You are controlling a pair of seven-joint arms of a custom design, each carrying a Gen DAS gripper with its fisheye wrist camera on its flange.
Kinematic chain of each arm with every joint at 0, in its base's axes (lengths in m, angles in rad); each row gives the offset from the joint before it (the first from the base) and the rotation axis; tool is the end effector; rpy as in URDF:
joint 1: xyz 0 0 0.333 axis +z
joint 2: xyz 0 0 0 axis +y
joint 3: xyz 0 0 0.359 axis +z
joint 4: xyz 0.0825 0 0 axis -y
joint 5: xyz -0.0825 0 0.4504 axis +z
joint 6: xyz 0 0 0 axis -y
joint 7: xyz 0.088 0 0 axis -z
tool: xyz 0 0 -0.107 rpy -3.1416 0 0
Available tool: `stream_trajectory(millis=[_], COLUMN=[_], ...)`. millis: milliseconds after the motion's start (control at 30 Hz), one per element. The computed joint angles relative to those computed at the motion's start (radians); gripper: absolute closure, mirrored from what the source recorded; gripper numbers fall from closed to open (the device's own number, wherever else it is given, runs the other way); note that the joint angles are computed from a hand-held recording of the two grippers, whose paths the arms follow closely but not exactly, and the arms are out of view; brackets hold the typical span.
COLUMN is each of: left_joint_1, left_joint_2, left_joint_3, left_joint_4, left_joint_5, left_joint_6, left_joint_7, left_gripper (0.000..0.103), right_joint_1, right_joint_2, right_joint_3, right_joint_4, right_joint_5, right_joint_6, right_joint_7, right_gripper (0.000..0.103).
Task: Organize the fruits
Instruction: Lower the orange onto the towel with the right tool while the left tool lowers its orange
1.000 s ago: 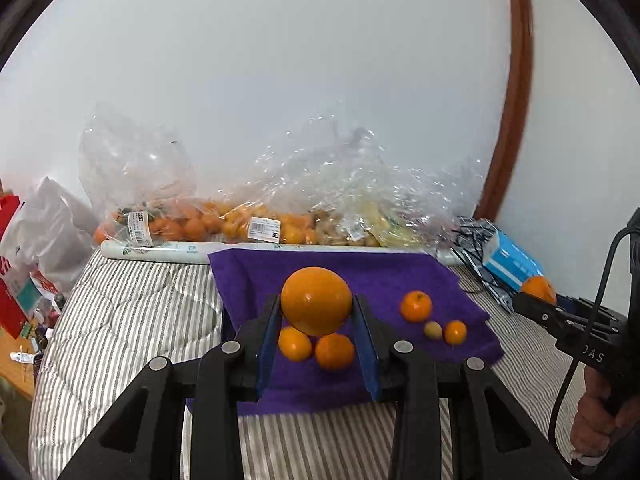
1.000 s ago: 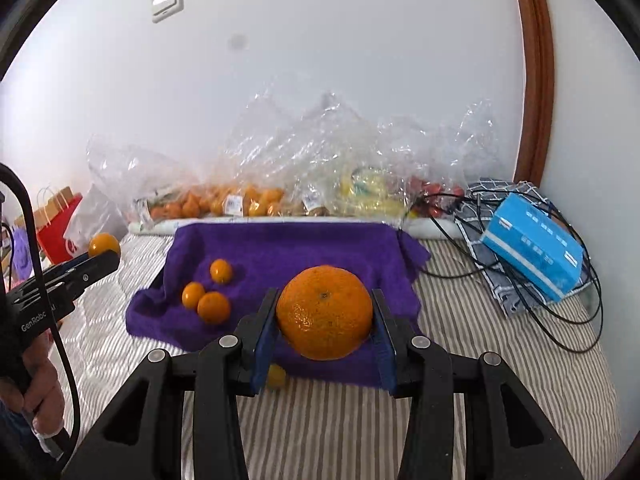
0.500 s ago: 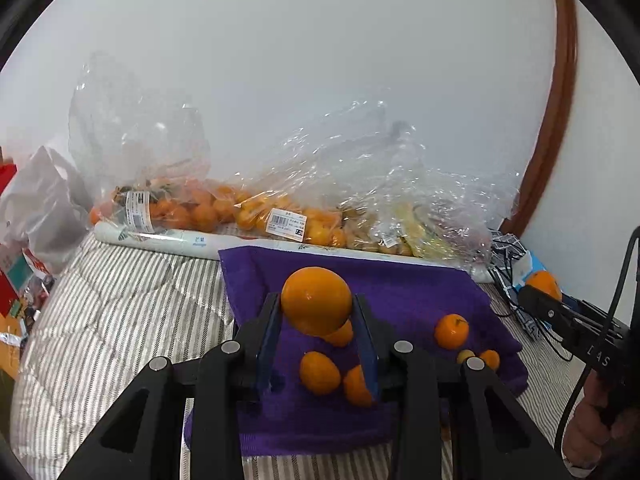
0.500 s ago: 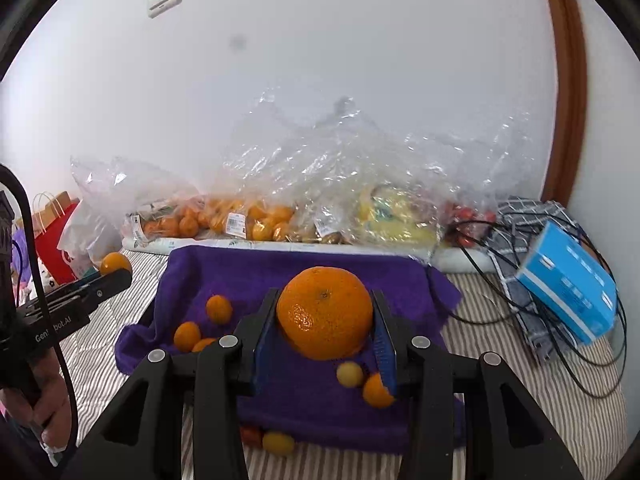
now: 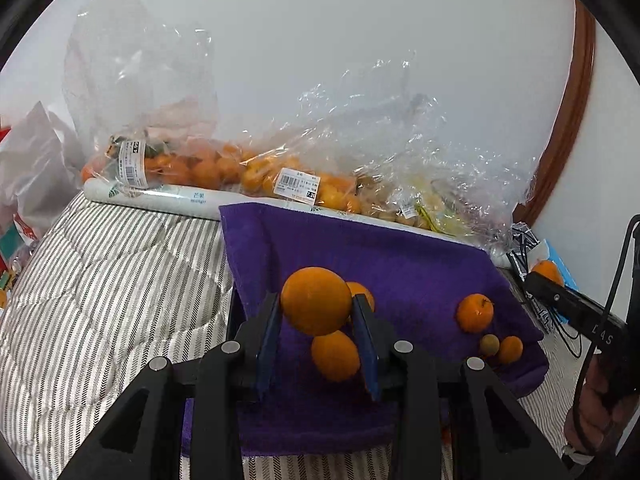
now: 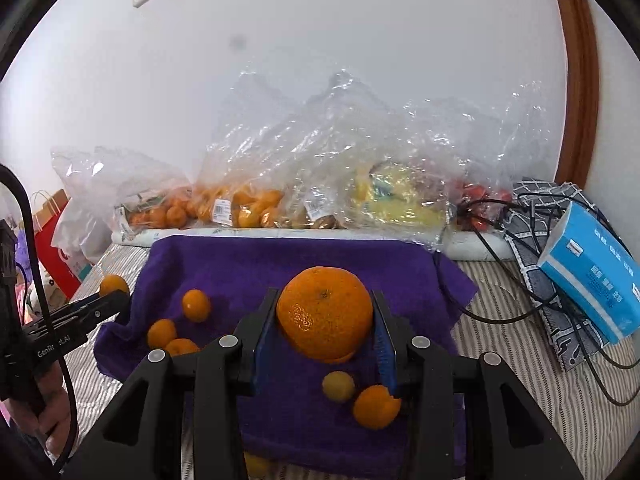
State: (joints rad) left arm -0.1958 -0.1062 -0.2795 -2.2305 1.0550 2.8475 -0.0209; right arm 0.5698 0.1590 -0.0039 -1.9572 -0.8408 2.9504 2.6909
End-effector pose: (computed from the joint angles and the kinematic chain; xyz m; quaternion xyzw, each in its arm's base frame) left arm 0.5052 -0.3160 0.4834 -0.6930 0.5743 -0.3669 0.2352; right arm 0.5586 0.4133 0.4858 -0.6989 0.5660 -0.2118 0.3826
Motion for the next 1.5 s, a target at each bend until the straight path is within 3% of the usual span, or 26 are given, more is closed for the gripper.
stream_trajectory(millis=[300, 933, 1500], left_joint_1=[-0.009, -0.008, -0.014], left_joint_2=[0.019, 0.031, 0.036], left_joint_3=[0.005, 0.015, 0.017], left_joint_4=[0.009, 0.007, 0.010], left_joint_5=[-0.005, -0.048, -0.055], left_joint_6=[0.000, 0.029, 0.029], left_joint_7=[0.025, 0.055, 0.074], left_gripper=[0.069, 0.069, 0.069], right_joint_1=[-0.018, 0.007, 0.046], right_joint_2=[-0.005, 0.062, 0.091], right_joint_3=[-0.001, 0.011, -0.003], right_joint_4=[-0.010, 0.024, 0.055], right_joint_5=[-0.027, 0.219, 0.267], right_joint_6=[-0.002, -0.056, -0.112], right_joint_7=[0.040, -0.211, -0.303], right_gripper=[0.060, 0.060, 0.060])
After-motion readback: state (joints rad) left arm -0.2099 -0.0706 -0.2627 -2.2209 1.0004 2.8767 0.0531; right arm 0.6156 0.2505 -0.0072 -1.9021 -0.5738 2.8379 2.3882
